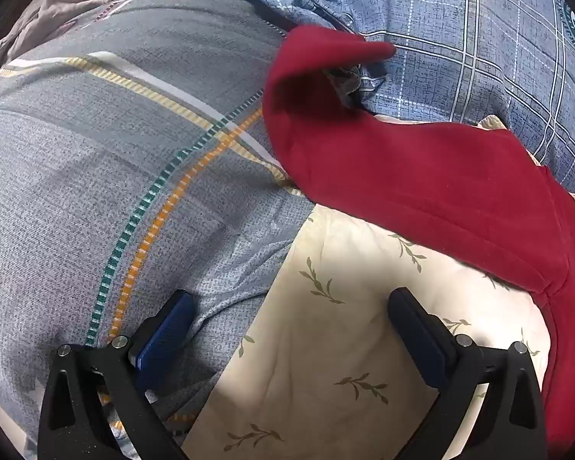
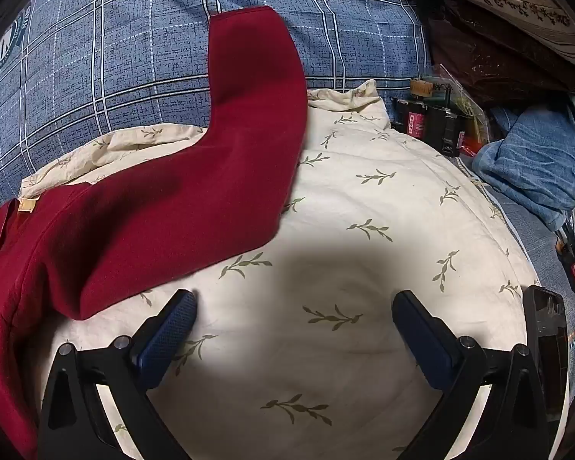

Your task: Fold small clothes

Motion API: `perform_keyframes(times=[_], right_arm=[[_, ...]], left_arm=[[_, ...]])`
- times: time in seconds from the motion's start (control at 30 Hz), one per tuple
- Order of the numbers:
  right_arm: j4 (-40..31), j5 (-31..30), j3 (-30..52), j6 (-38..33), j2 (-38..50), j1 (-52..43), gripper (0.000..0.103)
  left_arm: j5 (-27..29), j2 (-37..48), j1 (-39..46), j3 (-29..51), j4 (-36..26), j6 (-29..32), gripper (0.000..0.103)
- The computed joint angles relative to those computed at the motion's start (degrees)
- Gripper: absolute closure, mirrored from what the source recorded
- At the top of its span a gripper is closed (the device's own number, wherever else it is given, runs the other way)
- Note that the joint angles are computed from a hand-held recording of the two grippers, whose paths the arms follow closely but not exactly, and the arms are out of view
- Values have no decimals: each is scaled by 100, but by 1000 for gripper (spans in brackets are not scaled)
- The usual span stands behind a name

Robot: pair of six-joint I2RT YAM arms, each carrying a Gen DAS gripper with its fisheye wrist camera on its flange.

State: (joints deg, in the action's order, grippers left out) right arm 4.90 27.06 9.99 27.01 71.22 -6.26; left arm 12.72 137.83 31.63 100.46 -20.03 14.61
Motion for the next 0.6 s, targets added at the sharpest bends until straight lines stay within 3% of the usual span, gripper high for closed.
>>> perform_keyframes(times=[0.2, 0.47, 0.6], right_arm=[[37, 3, 42, -9, 72, -7, 1], [77, -13, 101, -29, 158, -31, 1], [95, -17, 127, -36, 199, -39, 1]], left_arm=[[14, 1, 4, 4, 2, 0, 0], [142, -135, 112, 170, -754, 96, 3], [336, -859, 169, -553, -708, 223, 5]])
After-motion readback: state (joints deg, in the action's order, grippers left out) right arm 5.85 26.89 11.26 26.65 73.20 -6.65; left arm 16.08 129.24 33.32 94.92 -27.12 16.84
